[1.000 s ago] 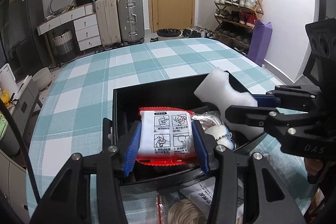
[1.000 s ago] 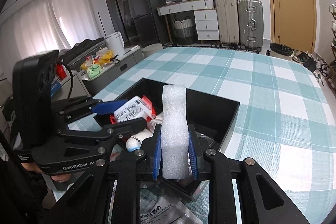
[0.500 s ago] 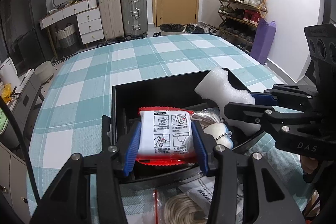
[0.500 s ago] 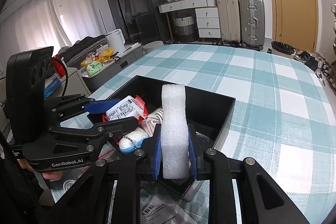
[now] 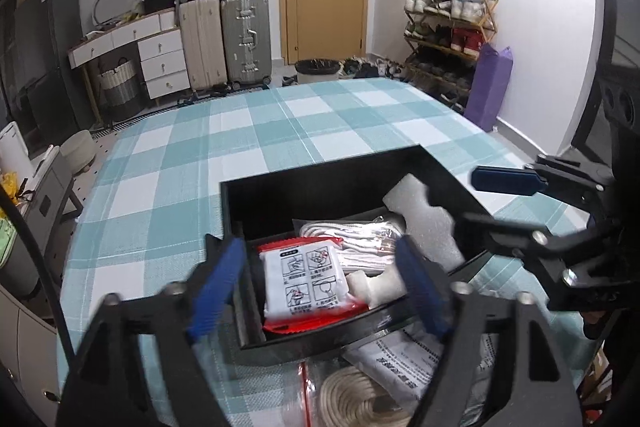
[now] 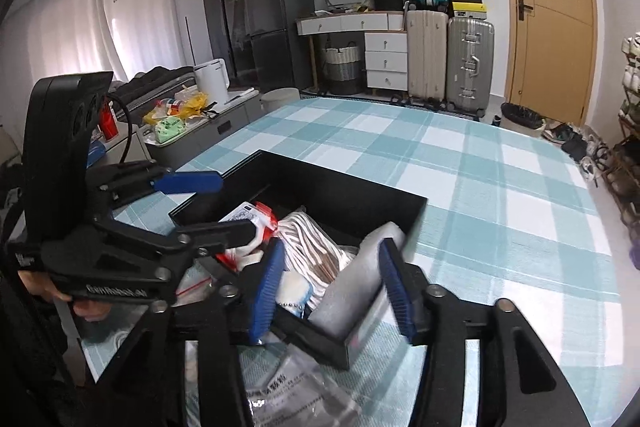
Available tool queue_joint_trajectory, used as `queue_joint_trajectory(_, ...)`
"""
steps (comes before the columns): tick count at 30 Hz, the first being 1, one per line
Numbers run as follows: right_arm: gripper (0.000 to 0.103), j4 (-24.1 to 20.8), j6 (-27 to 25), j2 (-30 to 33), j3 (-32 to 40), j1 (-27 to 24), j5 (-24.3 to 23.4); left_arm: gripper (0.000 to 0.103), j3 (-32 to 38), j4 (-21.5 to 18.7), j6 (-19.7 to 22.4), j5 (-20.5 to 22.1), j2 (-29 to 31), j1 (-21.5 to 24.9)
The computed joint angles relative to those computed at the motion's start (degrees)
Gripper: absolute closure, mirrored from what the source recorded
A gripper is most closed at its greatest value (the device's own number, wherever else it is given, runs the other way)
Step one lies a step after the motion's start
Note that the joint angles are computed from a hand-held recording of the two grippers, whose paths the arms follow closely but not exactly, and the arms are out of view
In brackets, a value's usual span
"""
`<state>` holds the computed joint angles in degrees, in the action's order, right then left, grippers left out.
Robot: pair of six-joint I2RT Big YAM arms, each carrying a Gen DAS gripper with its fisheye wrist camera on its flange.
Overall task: Organize soft objects
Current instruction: 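Lower the packet and foam block into the box and open both grippers, then withdraw both grippers from the box toward the sachets and cable bundle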
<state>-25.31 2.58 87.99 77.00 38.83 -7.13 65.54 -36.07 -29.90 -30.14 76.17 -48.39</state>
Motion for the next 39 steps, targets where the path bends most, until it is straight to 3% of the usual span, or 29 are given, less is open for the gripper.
queue_joint_trajectory(4, 0.01, 0.9, 1.0, -2.8, -2.6, 0.2, 0.6, 0.006, -1.2, -0.8, -1.6, -2.0, -1.8, -0.9)
queue_joint_trajectory(7, 0.001, 1.6, 0.6, -4.7, -4.5, 0.8, 1.9, 0.0, -3.0, -0.2, -2.9, -3.4, -3.7, -1.9)
queue_joint_trajectory(12, 0.001, 2.6, 1.6, -7.1, -7.3, 1.5, 3.0, 0.0, -5.4, -0.9, -5.0, -5.2, -5.9, -4.0)
queue_joint_trajectory(29, 0.001, 0.3, 3.6, -9.9, -10.3, 2.7, 4.3, 0.0, -7.2, -6.5, -9.6, -8.8, -7.8, -8.5)
queue_joint_trajectory(39, 0.001, -0.5, 4.2, -11.3, -12.3, 2.7, 4.6, 0.0, -8.5, -7.1, -11.6, -7.3, -8.4, -10.3)
